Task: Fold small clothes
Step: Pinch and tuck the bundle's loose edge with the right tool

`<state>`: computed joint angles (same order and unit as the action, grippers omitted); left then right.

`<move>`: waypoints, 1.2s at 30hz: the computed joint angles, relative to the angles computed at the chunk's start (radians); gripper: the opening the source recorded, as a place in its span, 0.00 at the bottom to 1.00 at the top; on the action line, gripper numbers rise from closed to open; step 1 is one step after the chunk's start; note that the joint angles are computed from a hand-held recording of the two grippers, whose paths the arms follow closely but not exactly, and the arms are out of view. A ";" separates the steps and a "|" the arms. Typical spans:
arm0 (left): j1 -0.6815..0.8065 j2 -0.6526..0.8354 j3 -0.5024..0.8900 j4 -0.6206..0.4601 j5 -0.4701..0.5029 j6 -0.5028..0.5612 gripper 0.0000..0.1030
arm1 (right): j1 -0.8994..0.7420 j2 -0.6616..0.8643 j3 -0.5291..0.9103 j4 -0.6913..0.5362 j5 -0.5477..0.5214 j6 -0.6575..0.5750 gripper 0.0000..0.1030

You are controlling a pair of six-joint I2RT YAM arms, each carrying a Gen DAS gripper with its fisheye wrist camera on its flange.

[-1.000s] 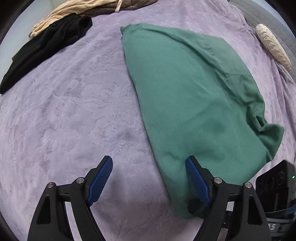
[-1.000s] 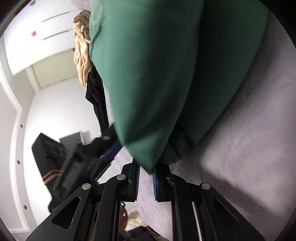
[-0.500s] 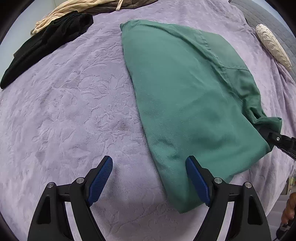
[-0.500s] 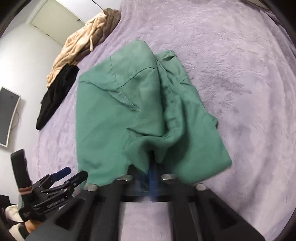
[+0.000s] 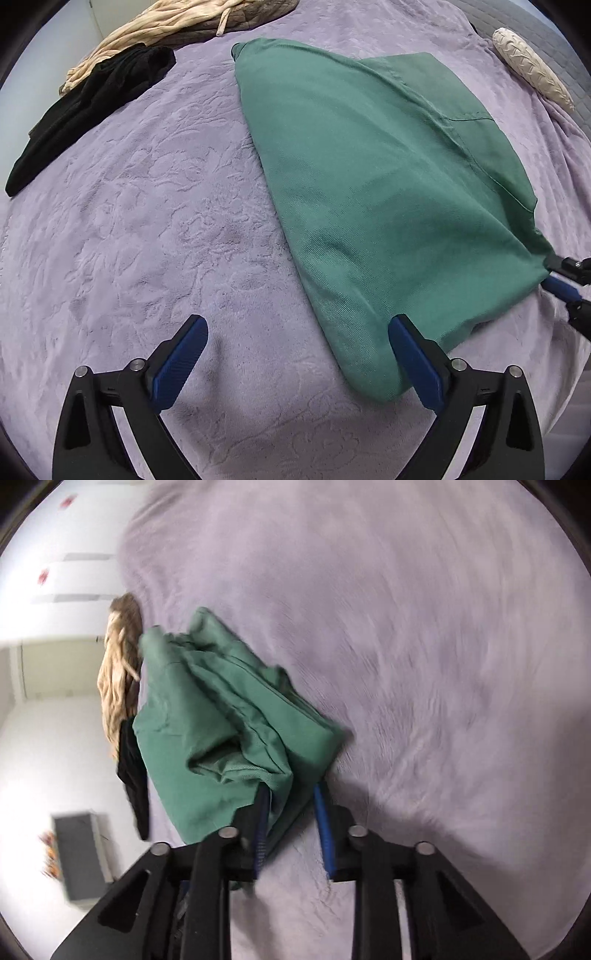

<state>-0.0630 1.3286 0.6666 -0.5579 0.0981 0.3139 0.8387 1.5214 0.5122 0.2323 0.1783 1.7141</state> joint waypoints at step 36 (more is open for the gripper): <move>-0.047 0.003 0.120 -0.109 -0.085 -0.150 0.99 | -0.329 0.300 0.589 -0.463 -0.314 -0.871 0.22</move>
